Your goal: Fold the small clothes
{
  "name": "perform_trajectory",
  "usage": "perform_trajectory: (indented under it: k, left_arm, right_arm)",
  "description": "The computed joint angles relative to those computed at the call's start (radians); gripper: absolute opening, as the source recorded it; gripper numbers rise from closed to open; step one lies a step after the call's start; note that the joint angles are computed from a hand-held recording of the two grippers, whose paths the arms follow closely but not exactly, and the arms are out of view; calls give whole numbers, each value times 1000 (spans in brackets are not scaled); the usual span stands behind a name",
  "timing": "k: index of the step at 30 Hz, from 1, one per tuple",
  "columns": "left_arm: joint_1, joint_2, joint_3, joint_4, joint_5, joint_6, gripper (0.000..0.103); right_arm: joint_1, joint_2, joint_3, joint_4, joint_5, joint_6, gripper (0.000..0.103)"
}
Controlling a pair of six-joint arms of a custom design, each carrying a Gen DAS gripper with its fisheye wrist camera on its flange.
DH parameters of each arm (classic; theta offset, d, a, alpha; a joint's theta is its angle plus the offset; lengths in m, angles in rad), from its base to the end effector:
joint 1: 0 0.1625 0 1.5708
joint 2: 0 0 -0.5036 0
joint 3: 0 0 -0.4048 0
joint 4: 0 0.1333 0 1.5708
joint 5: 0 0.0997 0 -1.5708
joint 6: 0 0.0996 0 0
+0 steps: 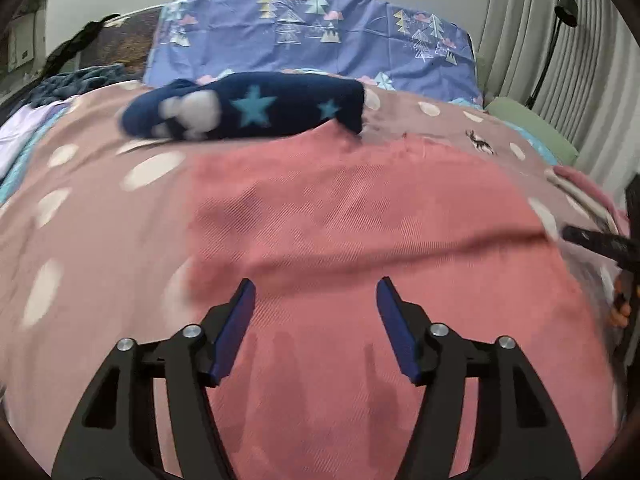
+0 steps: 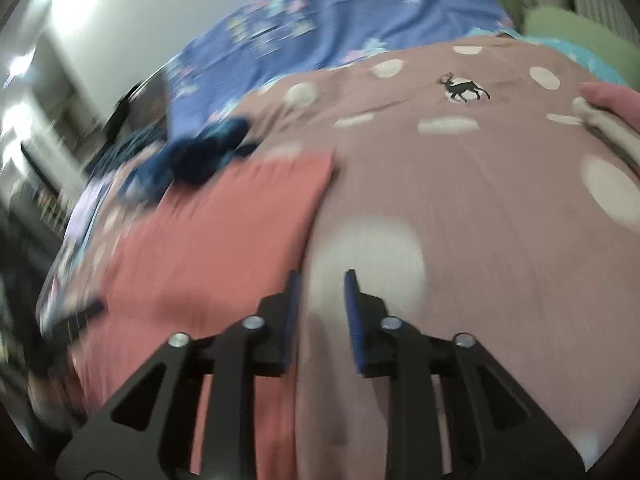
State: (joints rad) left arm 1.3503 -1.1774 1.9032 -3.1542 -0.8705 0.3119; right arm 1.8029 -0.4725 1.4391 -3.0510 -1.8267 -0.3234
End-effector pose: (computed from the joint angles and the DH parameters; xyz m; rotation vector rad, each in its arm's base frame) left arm 0.0574 -0.6469 0.3845 0.2279 2.2544 -0.9834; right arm 0.2921 -0.7659 0.0236 0.6719 -2.6989 0.7129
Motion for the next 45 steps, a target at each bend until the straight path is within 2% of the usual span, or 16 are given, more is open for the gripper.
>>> perform_trajectory:
  k: [2, 4, 5, 8, 11, 15, 21, 23, 26, 29, 32, 35, 38, 40, 43, 45]
  left_arm:
    - [-8, -81, 107, 21, 53, -19, 67]
    - [-7, -140, 176, 69, 63, -63, 67]
    - [-6, -179, 219, 103, 53, -100, 67]
    - [-21, -261, 334, 77, 5, -111, 67]
    - [-22, -317, 390, 98, -65, -143, 67]
    - [-57, -354, 459, 95, -69, -143, 67]
    - [-75, -442, 533, 148, -162, -185, 67]
    - [-67, -468, 548, 157, -209, -194, 66]
    - [-47, -490, 563, 153, -271, -212, 65]
    - [-21, -496, 556, 163, -325, -226, 65]
    - [-10, -509, 549, 190, -354, -248, 65]
    - [-11, -498, 543, 193, -347, -228, 65]
    - [4, -462, 522, 170, -368, -199, 65]
    - [20, -431, 504, 146, -395, -173, 65]
    - [48, -409, 477, 141, -448, -173, 65]
    - [50, -399, 471, 131, -445, -175, 60]
  right_arm:
    - [-14, -68, 136, -14, 29, 5, 31]
    - [-33, -123, 262, -57, 72, 21, 31]
    - [-38, -142, 306, -77, 84, 29, 31]
    - [-49, -177, 405, -136, 120, 44, 32]
    - [-53, -208, 482, -177, 142, 54, 35]
    - [-60, -244, 571, -223, 178, 71, 40]
    - [-80, -286, 680, -268, 250, 79, 40]
    - [-88, -294, 686, -205, 293, 78, 40]
    - [-65, -274, 684, -231, 253, 68, 40]
    - [-63, -283, 671, -190, 253, 119, 41]
    - [-55, -303, 662, -147, 221, 159, 41]
    - [-56, -310, 661, -132, 207, 164, 43]
    - [-61, -282, 630, -127, 243, 159, 56]
    - [-64, -264, 603, -114, 279, 113, 68]
    - [-78, -238, 542, -64, 336, 86, 69]
    - [-92, -228, 505, -14, 389, 90, 68]
